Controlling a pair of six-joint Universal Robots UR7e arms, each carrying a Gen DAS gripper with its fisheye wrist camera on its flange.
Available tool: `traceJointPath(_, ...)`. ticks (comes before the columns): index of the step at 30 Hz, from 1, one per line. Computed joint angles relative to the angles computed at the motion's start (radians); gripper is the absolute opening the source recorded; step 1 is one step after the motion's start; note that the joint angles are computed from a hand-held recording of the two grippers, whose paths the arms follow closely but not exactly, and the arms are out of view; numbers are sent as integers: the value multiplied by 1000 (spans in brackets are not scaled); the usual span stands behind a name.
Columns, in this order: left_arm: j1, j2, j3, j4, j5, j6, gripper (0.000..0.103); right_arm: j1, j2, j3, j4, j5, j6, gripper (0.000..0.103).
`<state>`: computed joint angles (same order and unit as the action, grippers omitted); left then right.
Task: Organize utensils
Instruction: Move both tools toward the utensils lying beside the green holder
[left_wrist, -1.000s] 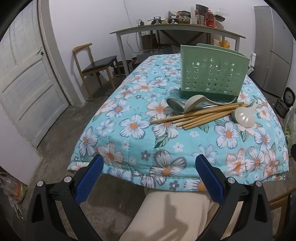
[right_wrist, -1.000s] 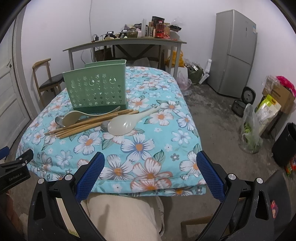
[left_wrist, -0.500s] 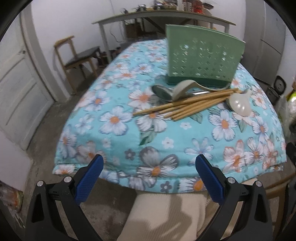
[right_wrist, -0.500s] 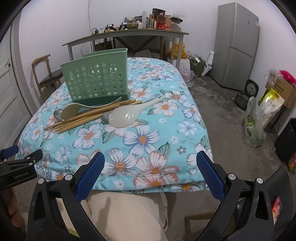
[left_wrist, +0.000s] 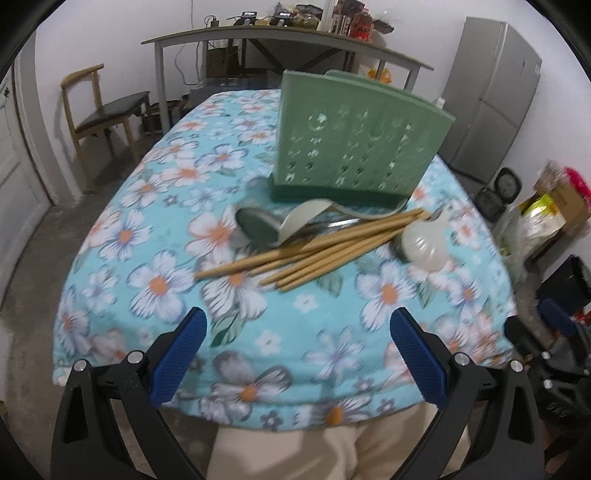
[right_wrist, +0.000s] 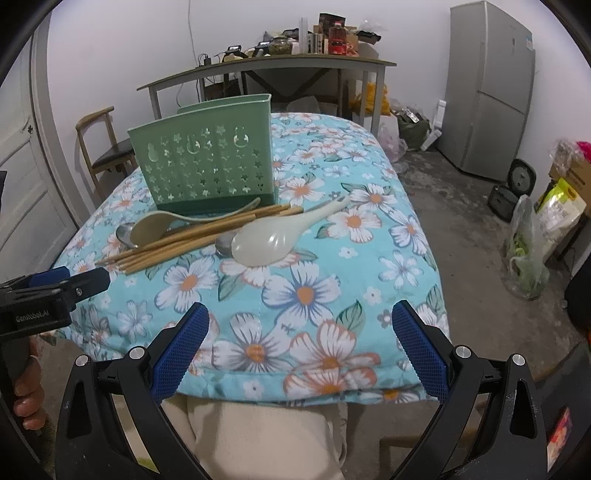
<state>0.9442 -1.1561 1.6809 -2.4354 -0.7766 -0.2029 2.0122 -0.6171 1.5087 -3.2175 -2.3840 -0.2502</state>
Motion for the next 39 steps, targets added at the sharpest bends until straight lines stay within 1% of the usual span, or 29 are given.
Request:
traceJointPath(4, 15, 15, -24, -56, -62, 46, 97, -5, 13, -38, 36, 3, 8, 95)
traceJointPath(8, 30, 20, -29, -150, -130, 112, 97, -6, 31, -82, 72, 2, -6, 95)
traceJointPath(10, 38, 21, -29, -193, -161, 143, 97, -9, 34, -96, 85, 21, -19, 95)
traceJointPath(12, 49, 21, -39, -211, -207, 161, 97, -10, 39, -112, 87, 31, -31, 95)
traceJointPath(17, 72, 25, -63, -246, -264, 183, 97, -20, 50, -151, 112, 90, -41, 95)
traceJointPath(18, 76, 26, -66, -251, -267, 185, 97, -20, 54, -162, 122, 98, -40, 95)
traceJointPath(21, 85, 32, -80, -254, -237, 196, 97, -15, 70, -195, 126, 126, -61, 95)
traceJointPath(25, 96, 43, -94, -271, -169, 219, 97, -8, 93, -242, 147, 167, -107, 95)
traceJointPath(27, 103, 51, -102, -281, -130, 234, 97, -4, 109, -274, 175, 169, -125, 95)
traceJointPath(29, 111, 59, -111, -287, -92, 256, 97, 4, 130, -304, 180, 164, -170, 95)
traceJointPath(32, 124, 68, -122, -286, -57, 285, 97, 16, 175, -348, 129, 153, -313, 95)
traceJointPath(34, 132, 67, -127, -281, -58, 287, 97, 21, 212, -387, 97, 155, -431, 93)
traceJointPath(35, 136, 67, -131, -277, -61, 285, 97, 21, 228, -406, 97, 159, -475, 88)
traceJointPath(37, 139, 68, -134, -280, -63, 290, 96, 20, 251, -437, 113, 169, -537, 81)
traceJointPath(38, 140, 69, -135, -283, -65, 298, 95, 17, 267, -460, 134, 177, -574, 75)
traceJointPath(39, 141, 71, -138, -281, -71, 306, 91, 15, 277, -475, 151, 180, -597, 72)
